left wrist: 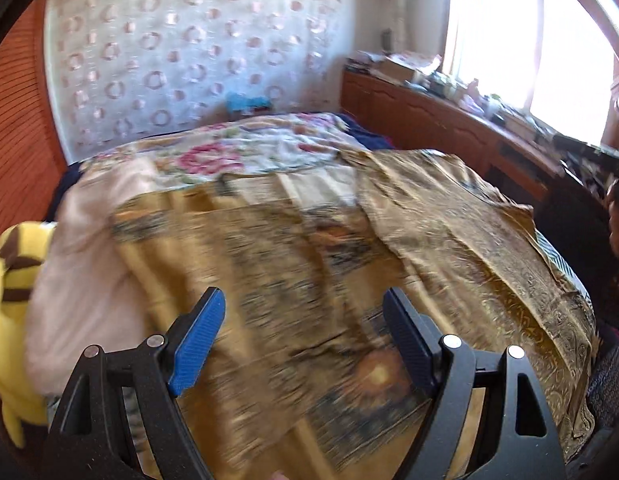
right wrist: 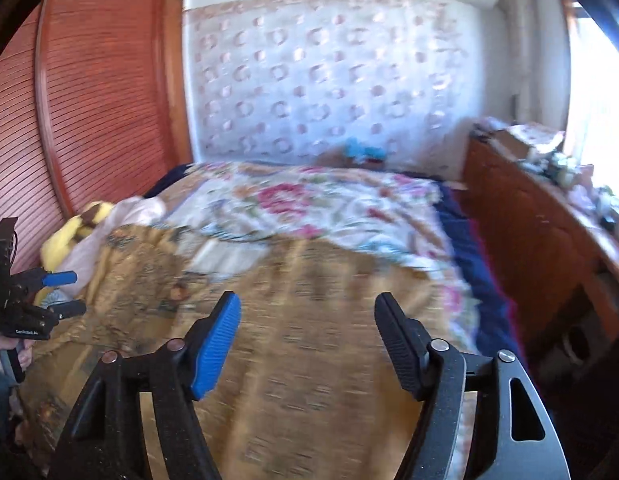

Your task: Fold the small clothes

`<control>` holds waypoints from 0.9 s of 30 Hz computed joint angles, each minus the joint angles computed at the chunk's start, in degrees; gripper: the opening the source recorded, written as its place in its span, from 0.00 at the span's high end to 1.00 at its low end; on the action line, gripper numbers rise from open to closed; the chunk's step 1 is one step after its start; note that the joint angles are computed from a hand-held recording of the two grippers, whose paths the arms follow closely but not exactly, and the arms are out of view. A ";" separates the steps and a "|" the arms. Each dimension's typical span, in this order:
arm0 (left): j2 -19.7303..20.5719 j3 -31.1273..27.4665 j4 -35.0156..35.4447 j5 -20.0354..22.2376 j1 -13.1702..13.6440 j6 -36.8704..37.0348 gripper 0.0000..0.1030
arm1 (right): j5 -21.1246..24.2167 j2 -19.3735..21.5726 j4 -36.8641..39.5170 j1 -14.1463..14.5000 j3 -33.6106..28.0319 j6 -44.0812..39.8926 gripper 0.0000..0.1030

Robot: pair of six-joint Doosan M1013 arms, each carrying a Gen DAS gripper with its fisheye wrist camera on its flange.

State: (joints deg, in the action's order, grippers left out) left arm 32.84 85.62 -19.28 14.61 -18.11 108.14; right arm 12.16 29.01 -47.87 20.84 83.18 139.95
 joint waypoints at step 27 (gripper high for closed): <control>7.51 -10.65 9.93 13.65 -4.30 -3.96 0.08 | 5.25 -0.36 58.63 -9.06 6.46 -43.68 0.27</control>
